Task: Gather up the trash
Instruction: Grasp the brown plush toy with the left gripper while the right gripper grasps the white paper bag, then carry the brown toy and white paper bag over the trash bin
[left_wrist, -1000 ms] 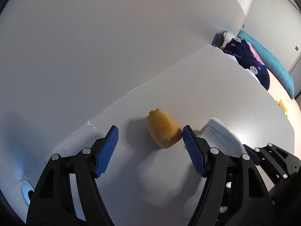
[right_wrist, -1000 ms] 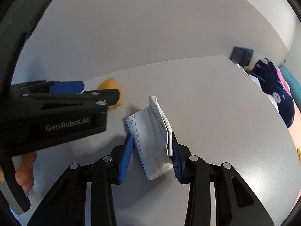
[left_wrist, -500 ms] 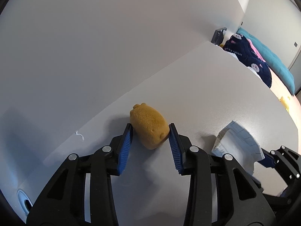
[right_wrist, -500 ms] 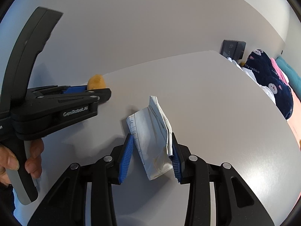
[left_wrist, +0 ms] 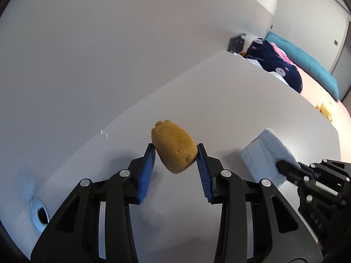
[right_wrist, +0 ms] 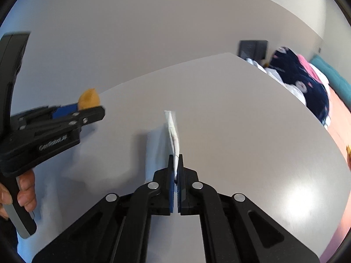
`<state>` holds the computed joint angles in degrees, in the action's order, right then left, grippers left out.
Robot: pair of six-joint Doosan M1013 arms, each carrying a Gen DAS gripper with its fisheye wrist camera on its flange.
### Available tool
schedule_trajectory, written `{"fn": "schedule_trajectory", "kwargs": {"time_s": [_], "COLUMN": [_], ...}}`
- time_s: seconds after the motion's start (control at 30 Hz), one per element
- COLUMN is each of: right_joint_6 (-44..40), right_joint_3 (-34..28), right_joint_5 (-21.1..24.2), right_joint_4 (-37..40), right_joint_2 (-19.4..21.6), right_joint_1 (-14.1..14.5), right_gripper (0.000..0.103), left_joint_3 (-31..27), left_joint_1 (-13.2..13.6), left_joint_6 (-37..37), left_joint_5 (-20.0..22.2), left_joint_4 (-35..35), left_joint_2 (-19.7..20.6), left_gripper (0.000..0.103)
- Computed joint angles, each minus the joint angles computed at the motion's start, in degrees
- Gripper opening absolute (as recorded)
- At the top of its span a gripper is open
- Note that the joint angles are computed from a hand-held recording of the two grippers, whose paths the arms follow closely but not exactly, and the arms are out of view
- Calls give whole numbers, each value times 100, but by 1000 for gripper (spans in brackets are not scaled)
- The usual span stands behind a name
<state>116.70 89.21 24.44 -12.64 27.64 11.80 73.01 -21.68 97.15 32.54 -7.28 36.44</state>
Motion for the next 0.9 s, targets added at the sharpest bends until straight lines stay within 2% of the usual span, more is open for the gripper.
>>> {"fn": "schedule_trajectory", "kwargs": {"time_s": [0.17, 0.43, 0.9], "right_joint_6": [99, 1169, 3046], "right_joint_3": [379, 909, 1804], "right_joint_5": [-163, -237, -130], "right_joint_4": [86, -924, -2477], "right_joint_2": [-306, -831, -1695], "right_joint_1": [-6, 76, 26], "right_gripper": [2, 2, 2], "left_joint_3": [368, 885, 1421], "left_joint_1": [-73, -263, -745], "left_joint_6": [93, 329, 1096], "left_joint_5": [-150, -460, -696], "left_joint_4": [-88, -280, -830], "left_joint_2": [-269, -723, -1151], "left_gripper": [38, 38, 38]}}
